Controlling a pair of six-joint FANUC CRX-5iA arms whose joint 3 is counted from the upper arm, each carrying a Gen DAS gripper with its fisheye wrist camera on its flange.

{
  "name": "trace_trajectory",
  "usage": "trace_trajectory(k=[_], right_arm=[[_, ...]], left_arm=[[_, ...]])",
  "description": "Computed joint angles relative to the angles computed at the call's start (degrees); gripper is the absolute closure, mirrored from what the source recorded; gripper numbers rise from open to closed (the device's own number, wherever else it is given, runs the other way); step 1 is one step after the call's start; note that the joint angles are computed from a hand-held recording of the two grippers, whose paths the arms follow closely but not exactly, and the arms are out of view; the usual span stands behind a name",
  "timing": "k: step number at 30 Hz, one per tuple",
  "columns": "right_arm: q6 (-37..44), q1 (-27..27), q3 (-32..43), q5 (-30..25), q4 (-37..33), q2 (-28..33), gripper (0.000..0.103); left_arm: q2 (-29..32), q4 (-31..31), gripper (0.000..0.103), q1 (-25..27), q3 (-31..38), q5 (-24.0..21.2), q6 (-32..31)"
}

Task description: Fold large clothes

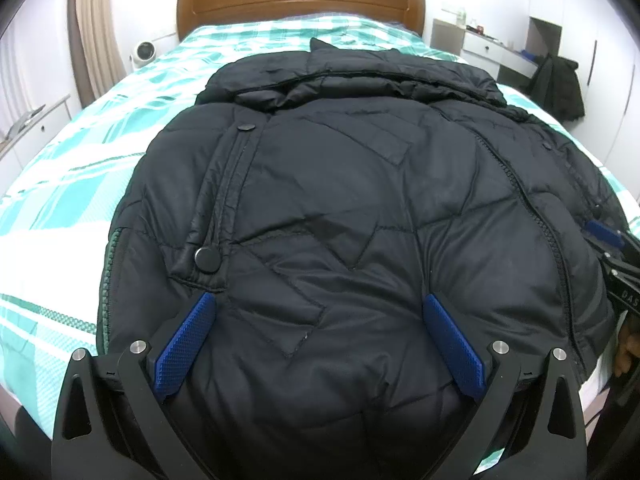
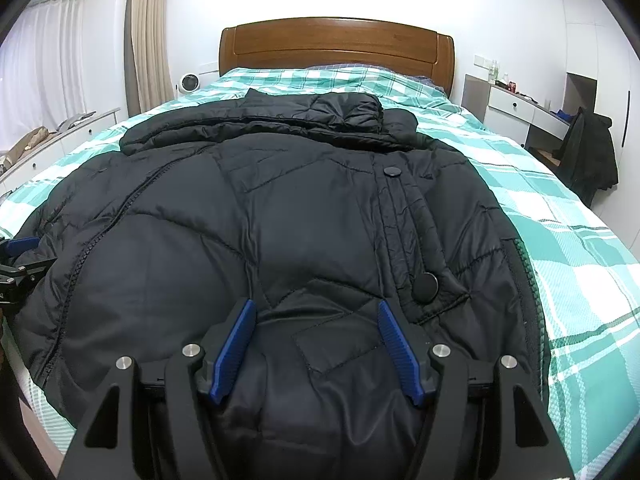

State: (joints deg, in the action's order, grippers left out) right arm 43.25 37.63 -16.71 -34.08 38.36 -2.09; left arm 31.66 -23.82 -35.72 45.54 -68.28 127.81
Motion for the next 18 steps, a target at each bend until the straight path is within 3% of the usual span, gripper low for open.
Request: trace_trajectory(k=[18], right_arm=[[-0.7, 0.0, -0.4, 0.2, 0.6, 0.0, 0.038]], left_arm=[[0.5, -0.3, 0.001, -0.1, 0.9, -0.9, -0.1]])
